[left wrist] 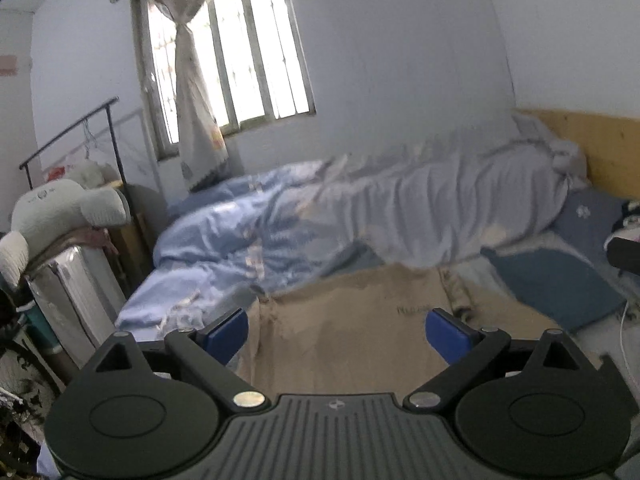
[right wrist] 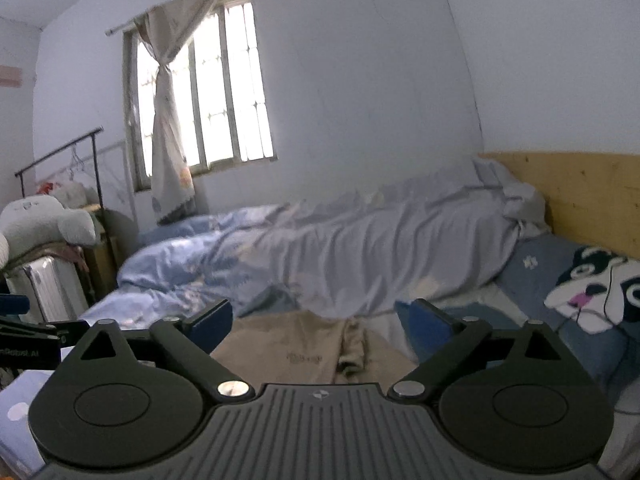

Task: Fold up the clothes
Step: 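Raise both open tools back above the spread beige shirt, then reach the left tool to a beige shirt sleeve and close on it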

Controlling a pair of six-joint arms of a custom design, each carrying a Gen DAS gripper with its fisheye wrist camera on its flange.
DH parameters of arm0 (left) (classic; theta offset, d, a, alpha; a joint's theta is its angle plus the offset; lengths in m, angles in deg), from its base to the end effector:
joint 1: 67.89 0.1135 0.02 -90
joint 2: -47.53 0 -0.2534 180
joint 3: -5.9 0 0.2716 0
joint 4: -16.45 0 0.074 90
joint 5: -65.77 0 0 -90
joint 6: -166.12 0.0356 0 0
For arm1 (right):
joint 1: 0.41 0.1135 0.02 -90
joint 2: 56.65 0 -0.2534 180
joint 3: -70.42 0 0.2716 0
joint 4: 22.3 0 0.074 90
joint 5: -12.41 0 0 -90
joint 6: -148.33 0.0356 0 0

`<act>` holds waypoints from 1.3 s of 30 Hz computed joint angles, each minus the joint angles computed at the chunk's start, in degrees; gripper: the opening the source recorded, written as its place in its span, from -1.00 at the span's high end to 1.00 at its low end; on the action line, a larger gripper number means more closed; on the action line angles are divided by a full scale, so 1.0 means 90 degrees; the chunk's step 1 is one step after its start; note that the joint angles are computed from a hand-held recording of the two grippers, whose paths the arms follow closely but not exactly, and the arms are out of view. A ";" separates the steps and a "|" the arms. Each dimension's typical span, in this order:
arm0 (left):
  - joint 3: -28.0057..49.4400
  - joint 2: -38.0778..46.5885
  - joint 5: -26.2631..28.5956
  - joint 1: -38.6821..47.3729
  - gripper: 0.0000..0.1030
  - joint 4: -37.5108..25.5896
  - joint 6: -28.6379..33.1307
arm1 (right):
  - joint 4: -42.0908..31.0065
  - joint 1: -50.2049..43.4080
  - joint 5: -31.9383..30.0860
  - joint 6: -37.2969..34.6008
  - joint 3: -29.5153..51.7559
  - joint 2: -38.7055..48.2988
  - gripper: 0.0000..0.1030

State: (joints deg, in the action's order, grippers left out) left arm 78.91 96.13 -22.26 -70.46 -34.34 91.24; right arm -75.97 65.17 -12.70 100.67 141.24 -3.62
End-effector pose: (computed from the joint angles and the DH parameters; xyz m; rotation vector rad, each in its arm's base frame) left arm 0.1977 -0.0101 0.3671 0.3339 2.0048 0.1031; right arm 0.1114 0.1673 0.3467 0.2023 1.8114 0.0677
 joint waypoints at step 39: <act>-0.0573 0.4589 -0.3186 -0.3528 -0.91 0.3399 -0.1147 | 0.5118 -0.5921 -0.5012 -0.0277 -0.2507 0.3189 -1.00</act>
State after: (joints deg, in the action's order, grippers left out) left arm 73.76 137.44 -50.93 -102.21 -3.75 80.92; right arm -29.91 11.88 -57.81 98.18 118.68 25.09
